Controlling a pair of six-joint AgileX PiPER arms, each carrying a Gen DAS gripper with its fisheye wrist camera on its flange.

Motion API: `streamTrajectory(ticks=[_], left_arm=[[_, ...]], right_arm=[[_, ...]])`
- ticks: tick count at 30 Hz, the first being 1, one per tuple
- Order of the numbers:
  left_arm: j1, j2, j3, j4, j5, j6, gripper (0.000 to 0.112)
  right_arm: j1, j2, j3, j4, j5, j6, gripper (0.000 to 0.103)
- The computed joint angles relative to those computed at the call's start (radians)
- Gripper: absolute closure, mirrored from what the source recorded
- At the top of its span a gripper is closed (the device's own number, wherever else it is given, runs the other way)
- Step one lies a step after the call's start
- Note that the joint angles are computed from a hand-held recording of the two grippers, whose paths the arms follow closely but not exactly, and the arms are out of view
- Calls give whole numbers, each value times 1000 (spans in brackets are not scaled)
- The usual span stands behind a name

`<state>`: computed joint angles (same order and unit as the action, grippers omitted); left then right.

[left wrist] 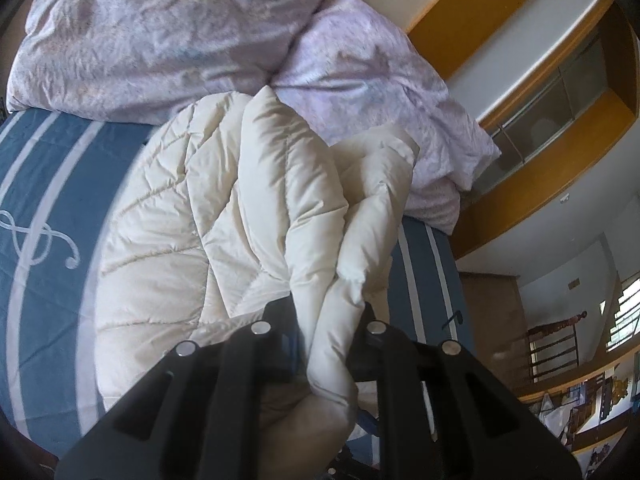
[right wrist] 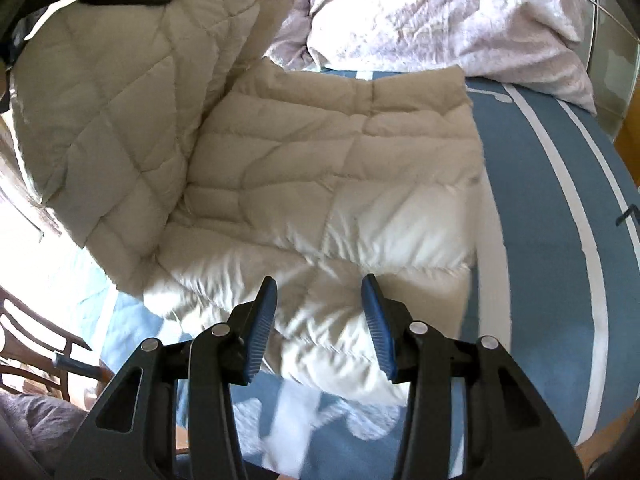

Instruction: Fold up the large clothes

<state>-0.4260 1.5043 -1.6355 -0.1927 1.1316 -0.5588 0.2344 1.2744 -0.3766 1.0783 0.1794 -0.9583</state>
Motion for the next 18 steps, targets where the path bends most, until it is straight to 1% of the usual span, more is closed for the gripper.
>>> streamTrajectory(ticks=[1, 3, 7, 9, 10, 13, 15, 18], left_arm=[[-19, 14, -6, 8, -3, -15, 98], [-50, 36, -14, 19, -9, -38, 98], [-100, 81, -36, 36, -11, -74, 96], [-115, 98, -45, 35, -10, -82, 95], [-123, 104, -50, 36, -9, -88, 94], [-140, 114, -59, 38, -7, -102, 89], [-148, 111, -62, 43, -8, -117, 86], [-148, 105, -68, 37, -9, -126, 78]], right_arm=[[-14, -27, 19, -16, 13, 6, 57], [-44, -39, 31, 14, 34, -50, 57], [-71, -103, 68, -54, 76, -2, 59], [-84, -101, 74, -22, 88, -46, 59], [-101, -77, 66, 32, 94, -114, 59], [-125, -66, 74, 98, 114, -190, 59], [-161, -44, 72, 168, 143, -265, 59], [-172, -41, 79, 206, 154, -287, 59]])
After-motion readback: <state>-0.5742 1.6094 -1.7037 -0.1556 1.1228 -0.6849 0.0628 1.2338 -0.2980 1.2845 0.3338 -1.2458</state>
